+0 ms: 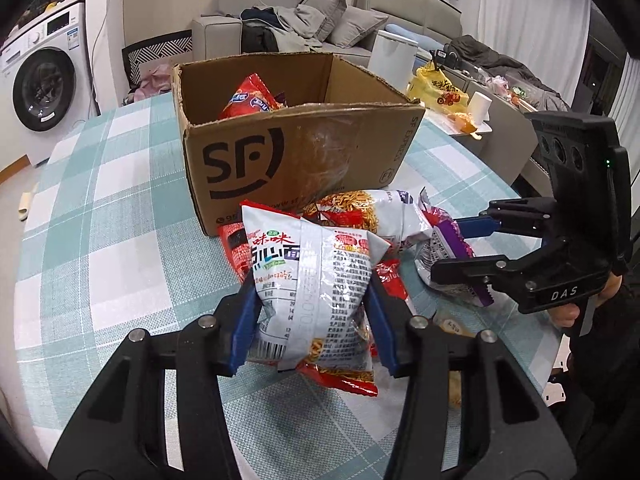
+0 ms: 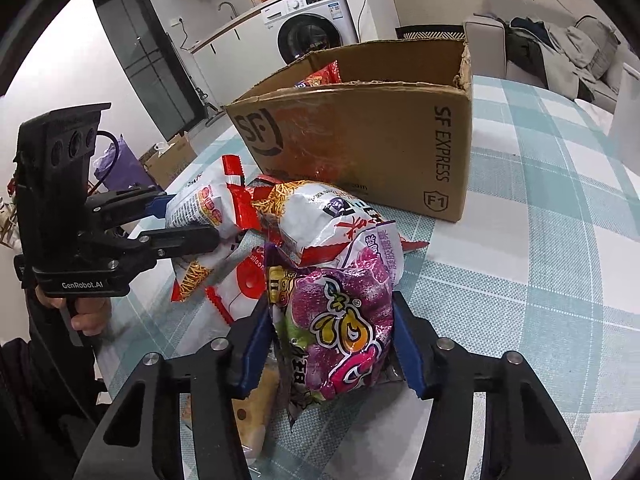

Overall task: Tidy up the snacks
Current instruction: 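Carry both bags over the box and open both tools to drop them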

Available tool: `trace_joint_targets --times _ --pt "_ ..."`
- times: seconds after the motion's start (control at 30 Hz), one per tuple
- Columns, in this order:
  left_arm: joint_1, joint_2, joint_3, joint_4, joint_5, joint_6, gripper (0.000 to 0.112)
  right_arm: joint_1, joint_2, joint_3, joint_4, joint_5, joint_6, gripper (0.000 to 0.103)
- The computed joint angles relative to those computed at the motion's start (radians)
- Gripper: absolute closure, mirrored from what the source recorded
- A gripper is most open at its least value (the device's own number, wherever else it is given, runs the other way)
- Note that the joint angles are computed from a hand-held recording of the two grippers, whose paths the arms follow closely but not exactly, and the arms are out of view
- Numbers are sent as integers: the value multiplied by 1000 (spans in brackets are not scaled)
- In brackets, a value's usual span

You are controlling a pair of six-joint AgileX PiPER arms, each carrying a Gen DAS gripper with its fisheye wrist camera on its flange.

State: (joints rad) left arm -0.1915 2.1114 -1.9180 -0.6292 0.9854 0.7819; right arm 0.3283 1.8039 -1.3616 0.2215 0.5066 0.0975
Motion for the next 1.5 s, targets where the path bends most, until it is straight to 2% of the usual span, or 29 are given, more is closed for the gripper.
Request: trace_joint_targets --times 0.5,0.87,1.0,1.33,1.5 --pt "11 -58 36 -53 -31 4 65 -9 -108 66 1 -58 8 48" --pt "17 -107 52 -59 -90 -58 65 27 -156 78 -172 -132 205 48" --pt "23 -110 30 -67 -97 -83 65 28 -165 70 -230 -152 272 48" --pt "-4 -77 -104 -15 -103 -162 65 21 -152 -24 -368 -115 429 48" --pt "-19 -19 -249 31 -56 -246 65 8 -124 -102 -378 -81 443 48"
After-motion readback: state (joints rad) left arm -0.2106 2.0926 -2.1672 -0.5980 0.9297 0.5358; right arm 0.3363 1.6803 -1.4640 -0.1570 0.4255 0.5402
